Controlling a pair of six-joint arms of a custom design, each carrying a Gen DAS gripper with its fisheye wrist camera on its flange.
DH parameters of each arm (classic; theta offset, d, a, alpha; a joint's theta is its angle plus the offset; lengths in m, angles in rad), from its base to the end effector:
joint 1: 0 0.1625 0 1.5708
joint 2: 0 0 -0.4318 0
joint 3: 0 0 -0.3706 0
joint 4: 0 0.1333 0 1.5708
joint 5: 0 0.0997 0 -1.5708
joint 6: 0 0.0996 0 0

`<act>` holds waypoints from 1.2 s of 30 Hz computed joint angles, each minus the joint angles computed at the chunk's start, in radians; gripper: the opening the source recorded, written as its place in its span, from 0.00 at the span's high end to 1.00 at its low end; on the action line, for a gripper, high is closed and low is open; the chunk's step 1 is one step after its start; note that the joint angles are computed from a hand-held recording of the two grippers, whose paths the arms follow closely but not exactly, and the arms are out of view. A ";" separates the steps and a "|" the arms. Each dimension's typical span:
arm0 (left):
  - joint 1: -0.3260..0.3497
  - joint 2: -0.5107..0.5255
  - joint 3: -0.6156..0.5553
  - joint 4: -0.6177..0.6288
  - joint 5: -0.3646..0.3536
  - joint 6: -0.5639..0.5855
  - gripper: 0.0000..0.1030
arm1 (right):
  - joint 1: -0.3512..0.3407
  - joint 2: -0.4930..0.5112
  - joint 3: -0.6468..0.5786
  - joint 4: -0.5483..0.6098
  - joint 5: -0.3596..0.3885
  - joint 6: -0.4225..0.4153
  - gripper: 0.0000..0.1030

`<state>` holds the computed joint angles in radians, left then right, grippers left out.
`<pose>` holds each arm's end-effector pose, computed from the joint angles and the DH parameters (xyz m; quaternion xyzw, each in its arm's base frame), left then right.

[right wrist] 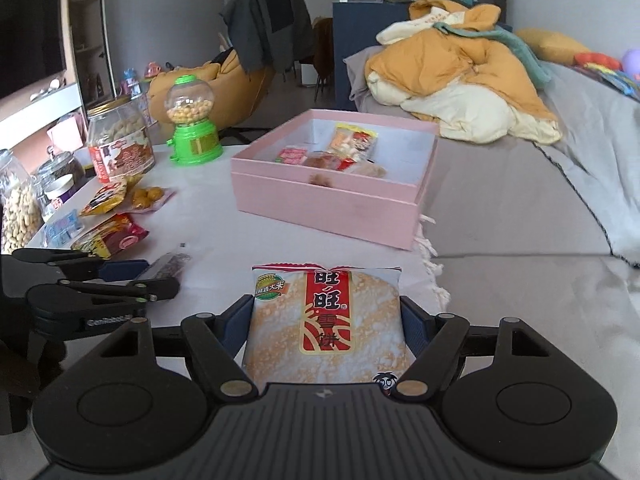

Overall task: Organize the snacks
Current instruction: 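Lift the cracker bag with the right gripper while the left carries the brown bar into the box, then lower the cracker bag into the pink box and open the right gripper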

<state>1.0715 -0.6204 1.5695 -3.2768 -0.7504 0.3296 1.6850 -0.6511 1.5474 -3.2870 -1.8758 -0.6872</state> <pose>-0.1476 -0.7012 0.1314 0.2083 0.8393 -0.3690 0.3405 0.1839 -0.6960 0.1428 0.2978 -0.8583 0.3385 0.2450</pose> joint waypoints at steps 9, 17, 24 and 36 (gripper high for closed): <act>-0.043 -0.006 -0.142 0.030 -0.182 0.027 0.60 | -0.041 -0.036 -0.003 0.066 0.022 0.071 0.27; -0.002 0.255 -0.714 0.319 -0.285 -0.118 0.56 | -0.035 -0.023 -0.014 0.079 0.032 0.063 0.27; 0.034 0.406 -0.920 0.336 -0.186 -0.090 0.58 | -0.020 0.025 -0.056 0.073 -0.021 0.058 0.27; 0.036 0.004 -0.303 0.290 -0.292 -0.219 0.60 | -0.010 0.042 -0.092 0.107 -0.039 0.070 0.27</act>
